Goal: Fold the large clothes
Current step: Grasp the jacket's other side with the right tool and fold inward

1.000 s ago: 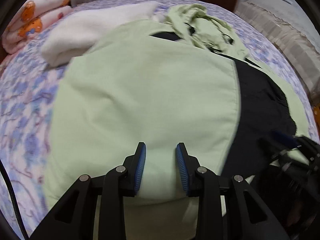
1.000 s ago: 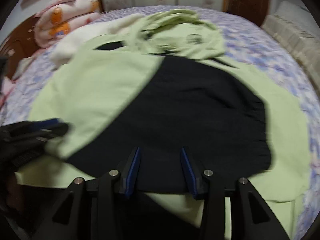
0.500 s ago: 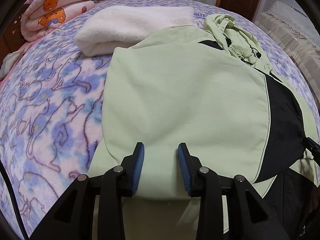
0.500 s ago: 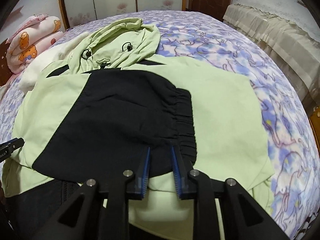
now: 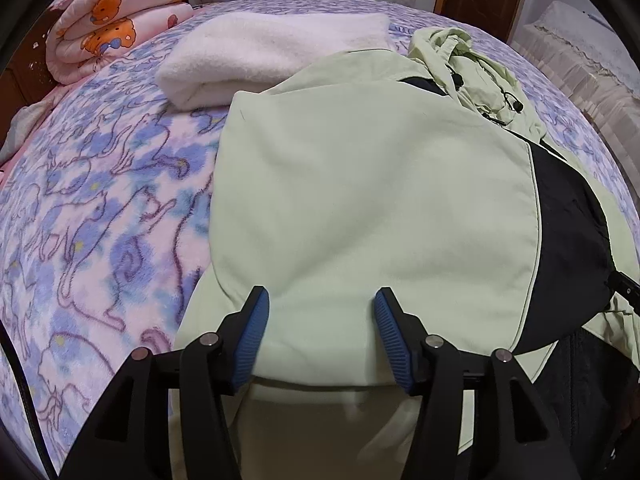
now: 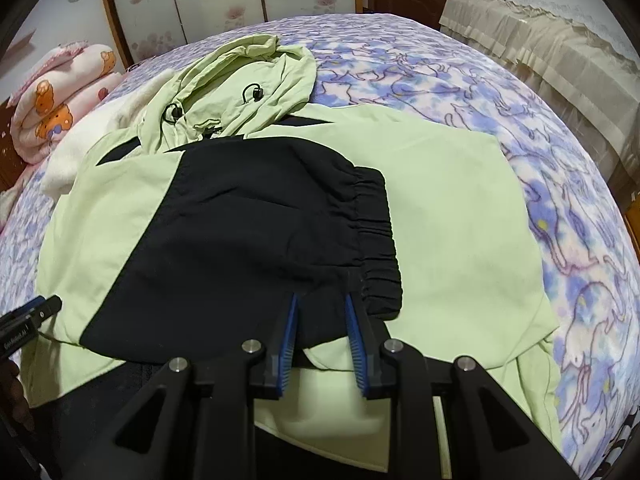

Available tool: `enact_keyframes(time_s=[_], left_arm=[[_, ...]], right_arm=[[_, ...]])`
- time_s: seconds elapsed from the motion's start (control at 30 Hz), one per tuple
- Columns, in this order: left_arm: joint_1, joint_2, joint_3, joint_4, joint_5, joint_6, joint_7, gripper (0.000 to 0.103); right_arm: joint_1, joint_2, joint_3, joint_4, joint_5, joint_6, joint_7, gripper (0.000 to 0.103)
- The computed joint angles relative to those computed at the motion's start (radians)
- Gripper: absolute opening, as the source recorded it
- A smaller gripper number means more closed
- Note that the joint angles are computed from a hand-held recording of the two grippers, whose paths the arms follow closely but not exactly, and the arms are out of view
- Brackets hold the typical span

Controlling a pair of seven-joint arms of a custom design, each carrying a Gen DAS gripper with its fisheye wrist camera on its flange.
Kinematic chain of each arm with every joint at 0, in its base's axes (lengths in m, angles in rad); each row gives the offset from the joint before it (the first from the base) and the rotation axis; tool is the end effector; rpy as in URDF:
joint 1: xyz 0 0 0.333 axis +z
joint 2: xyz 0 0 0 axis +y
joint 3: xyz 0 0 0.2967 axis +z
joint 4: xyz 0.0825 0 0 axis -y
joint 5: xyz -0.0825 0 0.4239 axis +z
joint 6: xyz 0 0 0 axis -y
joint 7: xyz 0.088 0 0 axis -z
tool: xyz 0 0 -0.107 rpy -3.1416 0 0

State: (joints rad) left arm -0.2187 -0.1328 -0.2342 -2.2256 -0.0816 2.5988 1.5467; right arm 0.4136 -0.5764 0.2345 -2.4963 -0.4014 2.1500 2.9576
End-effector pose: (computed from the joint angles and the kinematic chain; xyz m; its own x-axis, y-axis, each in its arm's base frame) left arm 0.5215 -0.2545 0.4451 -0.3786 -0.9241 0.0514 -0.8209 0.3096 -0.4799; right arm 0.3651 0.2579 0.4735 -0.5298 -0.8462 -0.0565 -0.7198 0.4838 -0.4978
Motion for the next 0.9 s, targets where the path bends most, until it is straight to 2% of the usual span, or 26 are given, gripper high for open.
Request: enact_keyframes(time_s=[0.17, 0.47, 0.53, 0.63, 0.9], left_arm=[[0.001, -0.030, 0.002, -0.007, -0.009, -0.034, -0.007, 0.062], [0.017, -0.148, 0.010, -0.063, -0.008, -0.102, -0.022, 0.062], [0.017, -0.182, 0.020, -0.079, -0.033, -0.118, -0.008, 0.063], [0.018, -0.238, 0.030, -0.108, -0.064, -0.137, 0.011, 0.064], [0.020, -0.391, 0.049, -0.193, -0.119, -0.168, 0.064, 0.071]], right_arm=[[0.004, -0.005, -0.003, 0.010, 0.020, 0.008, 0.008, 0.025], [0.018, -0.040, 0.006, 0.057, 0.044, -0.033, -0.002, 0.025], [0.024, -0.064, 0.015, 0.064, 0.054, -0.051, 0.005, 0.027], [0.030, -0.091, 0.037, 0.081, 0.048, -0.099, 0.013, 0.040], [0.060, -0.161, 0.078, 0.102, 0.040, -0.203, 0.049, 0.041]])
